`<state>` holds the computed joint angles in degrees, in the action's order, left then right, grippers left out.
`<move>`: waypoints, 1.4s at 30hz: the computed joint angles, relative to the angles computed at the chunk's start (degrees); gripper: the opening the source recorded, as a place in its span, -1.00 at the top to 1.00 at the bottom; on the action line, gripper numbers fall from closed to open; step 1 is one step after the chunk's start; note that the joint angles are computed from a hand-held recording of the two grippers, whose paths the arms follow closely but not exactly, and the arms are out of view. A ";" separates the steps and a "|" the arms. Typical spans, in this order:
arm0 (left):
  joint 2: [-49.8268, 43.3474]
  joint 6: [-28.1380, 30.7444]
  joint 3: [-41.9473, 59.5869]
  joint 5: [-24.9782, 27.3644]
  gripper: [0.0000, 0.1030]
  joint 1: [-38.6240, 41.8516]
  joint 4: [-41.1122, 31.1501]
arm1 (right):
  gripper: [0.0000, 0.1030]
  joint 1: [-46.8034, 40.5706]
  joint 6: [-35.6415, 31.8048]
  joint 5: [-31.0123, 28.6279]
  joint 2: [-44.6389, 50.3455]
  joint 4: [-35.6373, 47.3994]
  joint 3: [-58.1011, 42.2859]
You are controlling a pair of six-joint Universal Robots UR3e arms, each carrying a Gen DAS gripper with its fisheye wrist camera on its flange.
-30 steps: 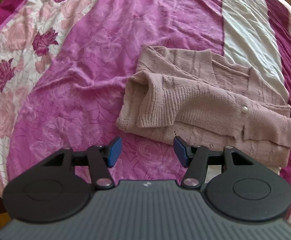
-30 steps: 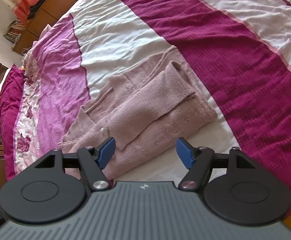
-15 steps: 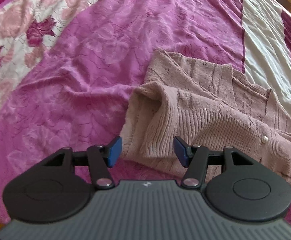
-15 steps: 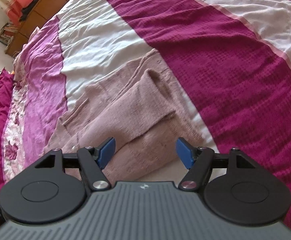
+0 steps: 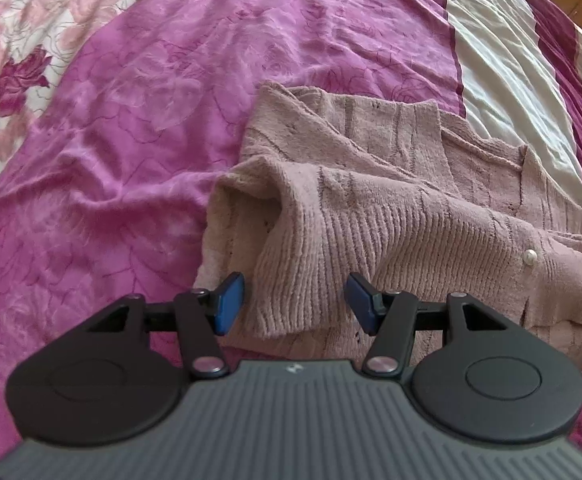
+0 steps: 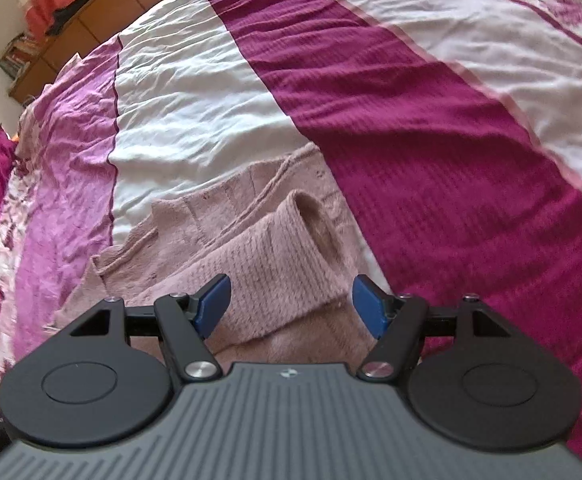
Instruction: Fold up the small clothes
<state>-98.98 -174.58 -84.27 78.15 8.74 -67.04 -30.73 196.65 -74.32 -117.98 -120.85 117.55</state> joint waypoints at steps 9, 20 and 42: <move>-3.12 3.27 2.92 -2.65 0.73 0.17 -1.96 | 0.76 2.44 -7.25 -0.48 6.49 -2.22 -2.03; -4.03 -1.51 9.28 -14.30 0.75 4.49 -1.60 | 0.90 -5.82 -4.15 13.30 9.16 -3.56 -6.60; -22.74 -4.46 32.51 -4.56 0.09 -0.30 -3.79 | -0.12 5.33 -1.51 2.05 30.75 -9.88 -22.10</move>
<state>-121.72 -179.04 -51.76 73.58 8.44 -70.83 -25.40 195.14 -72.27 -87.24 -130.73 95.45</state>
